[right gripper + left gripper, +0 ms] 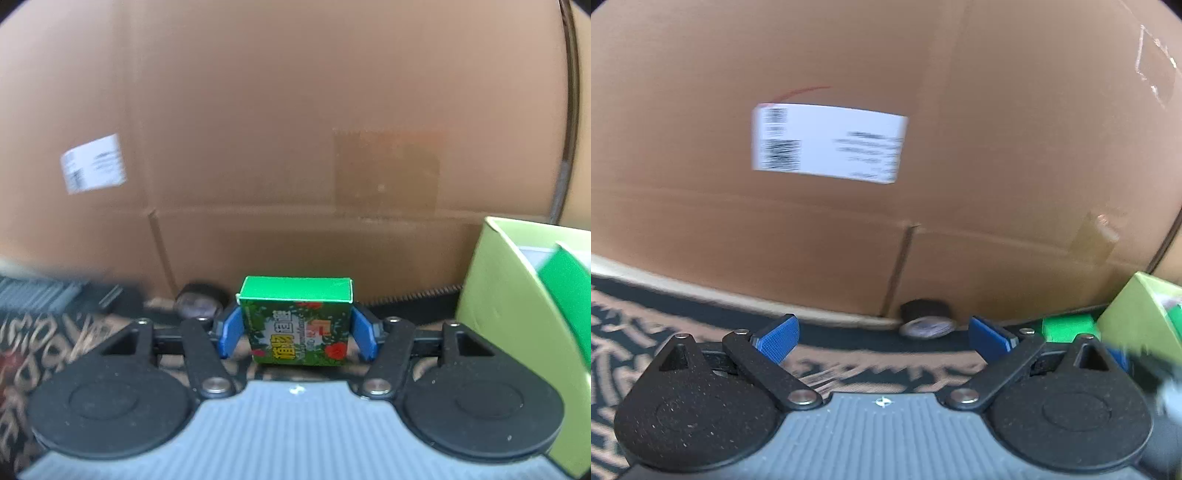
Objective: Organize objects
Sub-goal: 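Grasp the black tape roll with the left tool while the right holds the green packet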
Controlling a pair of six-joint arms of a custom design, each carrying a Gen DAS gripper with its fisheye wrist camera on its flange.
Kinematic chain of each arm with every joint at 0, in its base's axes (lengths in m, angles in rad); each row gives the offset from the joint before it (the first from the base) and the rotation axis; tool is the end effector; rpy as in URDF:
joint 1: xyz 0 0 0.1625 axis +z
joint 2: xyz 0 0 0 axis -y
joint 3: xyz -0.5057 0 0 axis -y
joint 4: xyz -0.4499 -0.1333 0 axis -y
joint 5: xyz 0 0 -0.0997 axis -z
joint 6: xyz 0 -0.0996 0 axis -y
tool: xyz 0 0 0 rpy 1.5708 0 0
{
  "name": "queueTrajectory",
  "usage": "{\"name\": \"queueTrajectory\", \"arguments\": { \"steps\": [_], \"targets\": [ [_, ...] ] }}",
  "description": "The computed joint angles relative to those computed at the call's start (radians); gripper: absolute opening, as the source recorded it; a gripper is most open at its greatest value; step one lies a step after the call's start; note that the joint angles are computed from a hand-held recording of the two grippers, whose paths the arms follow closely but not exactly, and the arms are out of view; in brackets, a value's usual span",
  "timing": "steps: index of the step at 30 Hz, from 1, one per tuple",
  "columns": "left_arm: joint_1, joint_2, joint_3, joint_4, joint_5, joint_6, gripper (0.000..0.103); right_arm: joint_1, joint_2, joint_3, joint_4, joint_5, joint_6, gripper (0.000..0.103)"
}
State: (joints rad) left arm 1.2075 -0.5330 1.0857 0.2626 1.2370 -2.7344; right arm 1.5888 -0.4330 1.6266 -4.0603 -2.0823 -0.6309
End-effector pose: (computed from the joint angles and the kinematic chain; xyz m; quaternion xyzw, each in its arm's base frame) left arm -0.1329 -0.8165 0.0464 0.2877 0.8724 -0.3602 0.1624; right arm 0.0978 -0.7337 0.0288 0.1012 -0.7798 0.4959 0.3685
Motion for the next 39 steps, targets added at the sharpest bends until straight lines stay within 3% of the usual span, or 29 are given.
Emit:
{"name": "queueTrajectory", "arguments": {
  "steps": [6, 8, 9, 10, 12, 16, 21, 26, 28, 33, 39],
  "targets": [
    [-0.018, 0.074, -0.069, 0.0, -0.046, 0.033, 0.096, 0.007, -0.042, 0.165, -0.097, 0.02, -0.004, 0.06],
    [-0.018, 0.102, -0.111, 0.041, -0.064, 0.026, 0.078, 0.018, -0.051, 0.203, -0.116, 0.025, 0.007, 0.061],
    [-0.015, 0.118, -0.143, 0.088, -0.06, 0.022, 0.052, 0.027, -0.054, 0.208, -0.109, 0.02, 0.023, 0.061],
    [-0.009, 0.126, -0.159, 0.119, -0.045, 0.021, 0.047, 0.026, -0.056, 0.222, -0.116, 0.024, 0.036, 0.061],
    [-0.01, 0.104, -0.126, 0.108, -0.058, 0.041, 0.047, 0.026, -0.064, 0.255, -0.12, 0.029, 0.07, 0.061],
    [-0.004, -0.001, 0.025, 0.089, -0.008, 0.037, 0.047, 0.016, -0.086, 0.351, -0.172, 0.051, 0.138, 0.061],
    [-0.002, -0.176, 0.282, 0.072, 0.079, 0.087, 0.047, 0.033, -0.088, 0.461, -0.276, 0.019, 0.156, 0.062],
    [-0.012, -0.296, 0.499, 0.019, 0.078, 0.139, 0.047, 0.045, -0.079, 0.551, -0.336, -0.049, 0.189, 0.066],
    [-0.019, -0.319, 0.551, -0.018, 0.053, 0.138, 0.058, 0.046, -0.07, 0.55, -0.335, -0.057, 0.195, 0.075],
    [-0.013, -0.31, 0.569, -0.082, 0.039, 0.128, 0.078, 0.057, -0.056, 0.554, -0.387, -0.064, 0.145, 0.081],
    [-0.027, -0.288, 0.547, -0.068, 0.012, 0.135, 0.079, 0.058, -0.053, 0.519, -0.355, -0.072, 0.067, 0.081]
  ]
}}
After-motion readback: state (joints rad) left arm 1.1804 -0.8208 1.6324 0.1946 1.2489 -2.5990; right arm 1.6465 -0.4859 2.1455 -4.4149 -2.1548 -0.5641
